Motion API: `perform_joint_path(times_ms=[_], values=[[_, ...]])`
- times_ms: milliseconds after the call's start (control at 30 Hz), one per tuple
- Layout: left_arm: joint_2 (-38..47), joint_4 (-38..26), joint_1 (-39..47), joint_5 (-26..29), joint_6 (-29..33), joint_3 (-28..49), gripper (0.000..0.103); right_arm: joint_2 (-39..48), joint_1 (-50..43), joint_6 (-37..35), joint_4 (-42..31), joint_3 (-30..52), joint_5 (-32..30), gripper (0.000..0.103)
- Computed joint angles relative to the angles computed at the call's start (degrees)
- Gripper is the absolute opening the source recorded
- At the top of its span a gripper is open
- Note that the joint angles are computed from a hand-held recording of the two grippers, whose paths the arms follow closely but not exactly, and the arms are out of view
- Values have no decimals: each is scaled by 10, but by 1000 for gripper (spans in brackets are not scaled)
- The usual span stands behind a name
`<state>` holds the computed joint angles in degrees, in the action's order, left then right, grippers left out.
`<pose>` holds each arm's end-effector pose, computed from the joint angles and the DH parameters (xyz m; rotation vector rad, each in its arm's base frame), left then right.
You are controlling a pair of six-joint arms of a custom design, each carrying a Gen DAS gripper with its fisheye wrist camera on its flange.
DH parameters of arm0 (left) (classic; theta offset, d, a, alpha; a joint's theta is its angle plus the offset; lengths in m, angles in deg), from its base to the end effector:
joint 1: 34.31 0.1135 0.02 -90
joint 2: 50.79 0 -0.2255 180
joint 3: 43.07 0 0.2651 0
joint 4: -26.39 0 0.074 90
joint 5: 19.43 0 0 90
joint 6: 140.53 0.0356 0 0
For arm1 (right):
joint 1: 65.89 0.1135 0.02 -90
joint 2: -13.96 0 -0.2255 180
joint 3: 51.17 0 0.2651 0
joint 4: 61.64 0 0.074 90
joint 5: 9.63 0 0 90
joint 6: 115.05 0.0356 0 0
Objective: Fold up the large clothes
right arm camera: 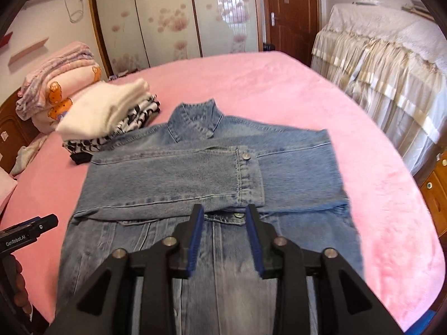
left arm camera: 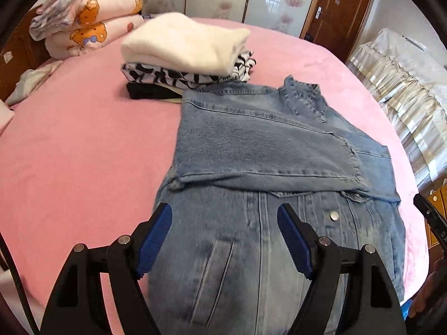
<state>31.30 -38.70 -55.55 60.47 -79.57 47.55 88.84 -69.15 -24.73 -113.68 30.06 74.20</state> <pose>0.2923 -0.1069 0.2852 -0.2399 2.5279 -0.1209 0.3008 -0.0133 0.2822 0.0220 2.3646 0.1027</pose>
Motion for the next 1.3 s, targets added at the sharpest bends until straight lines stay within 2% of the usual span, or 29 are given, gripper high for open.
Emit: perform_joint_path(times_ms=[67,167,333,533,733,833,1100,1300], values=[[-38,-16,-14,-20,-15,-17,77,-52,-13,-10,-8,-27,-10,55],[-104,-33,-34,-42,-41,-56,82,-120,-30,-38,-23,-62,-22,55],[-184,-71,-74,-87,-70,-118,82,-205,-83,-89,-62,-114,-58,56],[-255,-79,-72,-75,-84,-222,82,-242,-173,-174,-95,-163,-97,56],[-312,-51,-35,-27,-59,-349,82,-185,-299,-269,-105,-188,-179,56],[-328,-37,-5,3,-48,-391,82,-147,-349,-303,-102,-191,-197,56],[-365,-2,75,91,2,-448,83,-23,-442,-373,-102,-167,-209,55],[-367,24,96,123,8,-470,88,42,-484,-399,-118,-154,-217,55]])
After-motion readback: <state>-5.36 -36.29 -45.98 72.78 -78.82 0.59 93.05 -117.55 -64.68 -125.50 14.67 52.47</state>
